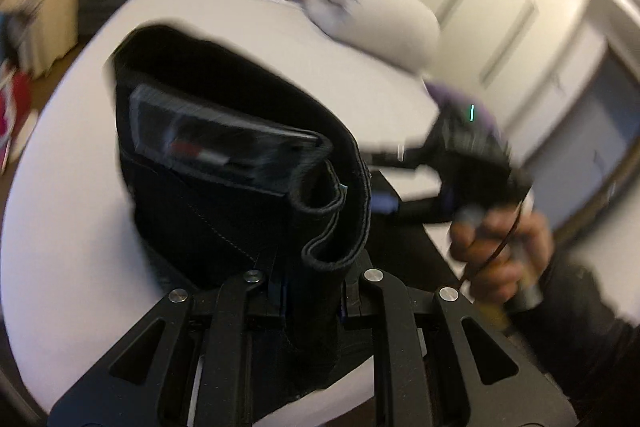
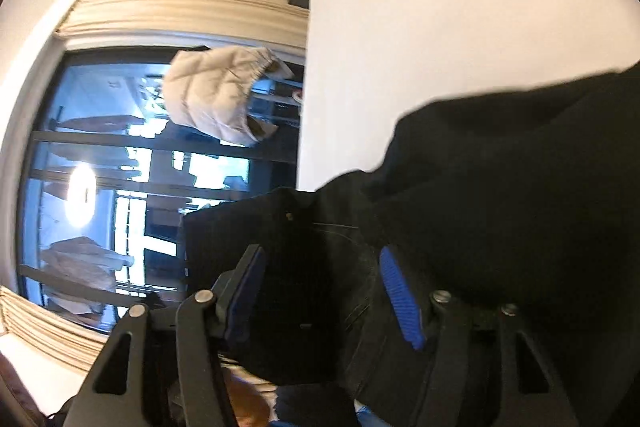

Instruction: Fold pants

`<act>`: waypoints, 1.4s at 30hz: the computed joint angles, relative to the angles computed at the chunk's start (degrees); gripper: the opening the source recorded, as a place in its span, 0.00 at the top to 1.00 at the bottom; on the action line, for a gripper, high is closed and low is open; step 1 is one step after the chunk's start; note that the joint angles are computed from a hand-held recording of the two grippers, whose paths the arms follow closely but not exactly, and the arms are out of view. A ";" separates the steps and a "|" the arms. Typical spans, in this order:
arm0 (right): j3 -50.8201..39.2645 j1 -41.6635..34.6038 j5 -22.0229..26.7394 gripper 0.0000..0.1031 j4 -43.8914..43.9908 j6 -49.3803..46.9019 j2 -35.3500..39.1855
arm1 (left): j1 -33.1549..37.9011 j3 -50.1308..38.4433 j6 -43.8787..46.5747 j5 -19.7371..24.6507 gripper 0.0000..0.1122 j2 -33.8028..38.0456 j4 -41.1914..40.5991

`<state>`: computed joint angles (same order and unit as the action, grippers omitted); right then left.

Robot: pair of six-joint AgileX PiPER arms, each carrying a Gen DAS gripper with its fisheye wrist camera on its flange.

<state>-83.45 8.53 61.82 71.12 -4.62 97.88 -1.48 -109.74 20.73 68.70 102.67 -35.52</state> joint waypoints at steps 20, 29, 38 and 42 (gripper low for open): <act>5.30 -3.37 1.75 0.79 -9.81 3.61 -2.46 | -28.79 7.67 -6.33 -9.15 0.87 0.24 24.80; 0.60 -7.62 4.35 0.84 -16.09 3.26 -1.87 | -35.09 -0.11 -11.32 -10.54 0.87 5.58 28.17; 4.70 -13.92 6.32 0.86 -17.66 0.60 -3.53 | -43.02 -4.14 -15.67 -11.10 0.87 11.34 32.66; 11.58 -15.58 3.85 0.84 -12.72 -3.65 -3.80 | -44.11 -0.85 -15.97 -12.85 0.85 12.47 32.05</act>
